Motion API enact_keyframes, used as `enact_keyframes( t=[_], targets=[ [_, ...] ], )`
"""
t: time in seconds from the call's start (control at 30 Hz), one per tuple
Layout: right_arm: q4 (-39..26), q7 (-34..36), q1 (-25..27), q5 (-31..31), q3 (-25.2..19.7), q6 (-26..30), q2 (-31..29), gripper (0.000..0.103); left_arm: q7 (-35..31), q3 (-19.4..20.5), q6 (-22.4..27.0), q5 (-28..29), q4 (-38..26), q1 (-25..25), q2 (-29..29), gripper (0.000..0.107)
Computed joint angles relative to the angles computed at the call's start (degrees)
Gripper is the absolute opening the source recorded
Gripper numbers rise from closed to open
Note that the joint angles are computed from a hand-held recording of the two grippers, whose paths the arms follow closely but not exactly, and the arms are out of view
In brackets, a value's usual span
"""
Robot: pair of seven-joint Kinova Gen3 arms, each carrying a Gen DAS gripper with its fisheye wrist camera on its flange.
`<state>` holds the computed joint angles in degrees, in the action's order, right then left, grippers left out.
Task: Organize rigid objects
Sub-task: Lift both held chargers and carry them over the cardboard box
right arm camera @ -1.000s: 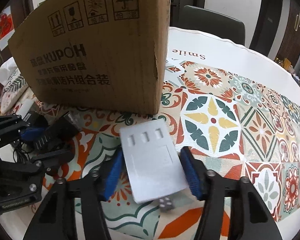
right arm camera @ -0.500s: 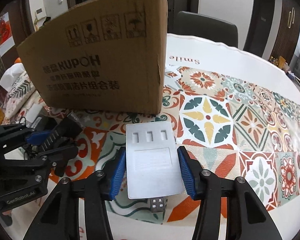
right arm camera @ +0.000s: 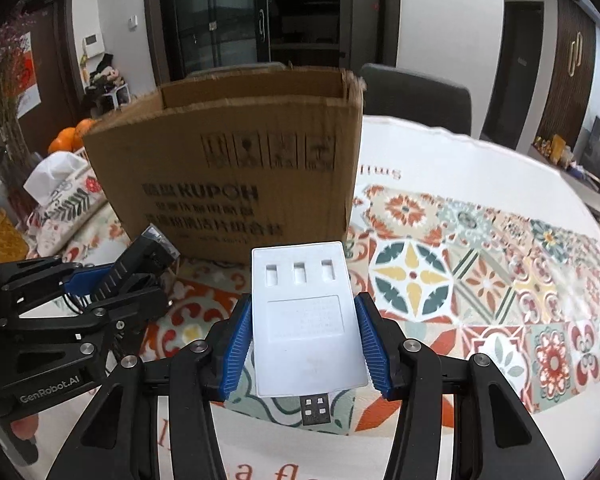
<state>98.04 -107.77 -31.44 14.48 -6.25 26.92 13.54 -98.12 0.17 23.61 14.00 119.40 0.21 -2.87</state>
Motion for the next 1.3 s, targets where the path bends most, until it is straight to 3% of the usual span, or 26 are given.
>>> enact_keyframes(
  t=[0.47, 1.3],
  targets=[
    [-2.6, -2.74, -1.6, 1.22, -0.32, -1.64, -2.08, 0.051, -2.58, -2.59, 1.31, 2.18, -1.83, 0.01, -5.33, 0.038],
    [-10.33, -1.14, -2.15, 0.67, -1.12, -2.75, -2.17, 0.051, -4.62, -4.7, 2.12, 1.28, -9.2, -0.08, -6.51, 0.038]
  ],
)
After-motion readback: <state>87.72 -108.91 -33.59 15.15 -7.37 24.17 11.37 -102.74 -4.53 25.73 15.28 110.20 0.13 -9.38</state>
